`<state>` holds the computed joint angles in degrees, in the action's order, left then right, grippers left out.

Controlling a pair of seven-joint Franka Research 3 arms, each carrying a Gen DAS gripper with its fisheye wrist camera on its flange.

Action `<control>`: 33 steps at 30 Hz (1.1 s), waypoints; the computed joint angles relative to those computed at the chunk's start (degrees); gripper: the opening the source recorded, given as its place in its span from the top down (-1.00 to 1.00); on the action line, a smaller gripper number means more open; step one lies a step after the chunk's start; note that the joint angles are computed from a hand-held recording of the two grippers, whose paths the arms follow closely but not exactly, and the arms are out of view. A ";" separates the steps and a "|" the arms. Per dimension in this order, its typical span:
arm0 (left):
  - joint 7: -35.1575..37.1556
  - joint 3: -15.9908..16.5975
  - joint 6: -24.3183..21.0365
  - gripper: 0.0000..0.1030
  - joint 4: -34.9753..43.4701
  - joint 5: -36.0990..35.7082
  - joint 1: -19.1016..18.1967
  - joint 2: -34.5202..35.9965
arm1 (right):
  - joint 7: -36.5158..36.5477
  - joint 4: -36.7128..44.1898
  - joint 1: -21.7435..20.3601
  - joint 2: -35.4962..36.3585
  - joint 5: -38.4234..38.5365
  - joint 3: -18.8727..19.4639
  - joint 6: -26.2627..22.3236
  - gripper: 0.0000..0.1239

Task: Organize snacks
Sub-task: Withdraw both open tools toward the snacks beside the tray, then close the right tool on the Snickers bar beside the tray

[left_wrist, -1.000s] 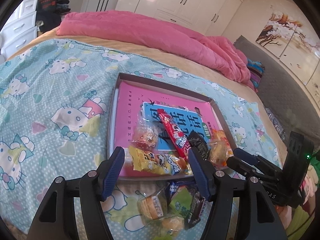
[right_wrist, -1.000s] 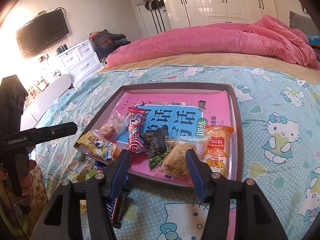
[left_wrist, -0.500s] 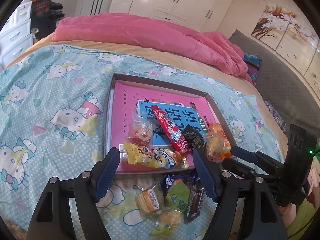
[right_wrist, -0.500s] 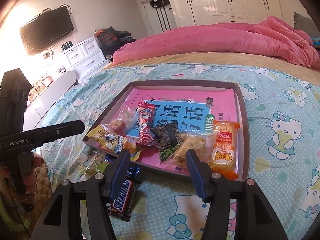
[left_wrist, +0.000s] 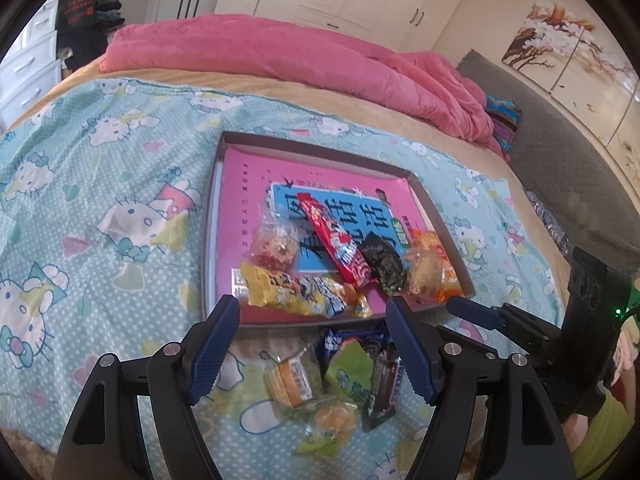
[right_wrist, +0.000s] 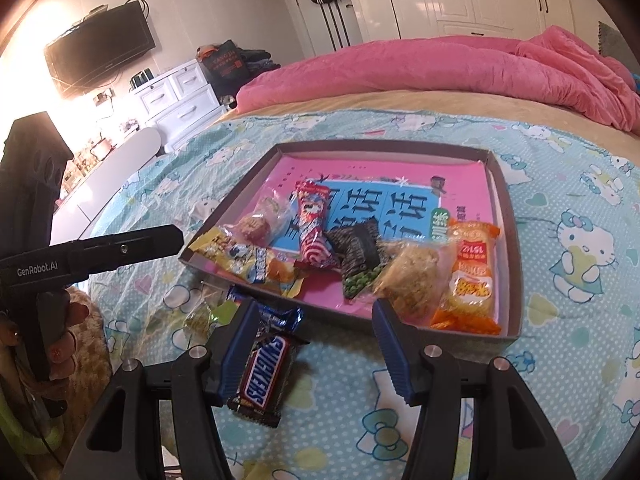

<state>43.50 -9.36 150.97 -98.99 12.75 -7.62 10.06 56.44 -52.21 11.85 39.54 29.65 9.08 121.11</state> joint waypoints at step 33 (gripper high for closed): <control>3.53 -1.41 -7.07 -0.49 -3.16 -13.95 1.05 -2.08 | 0.05 -5.73 0.94 -3.43 -0.02 -0.49 -6.36 0.05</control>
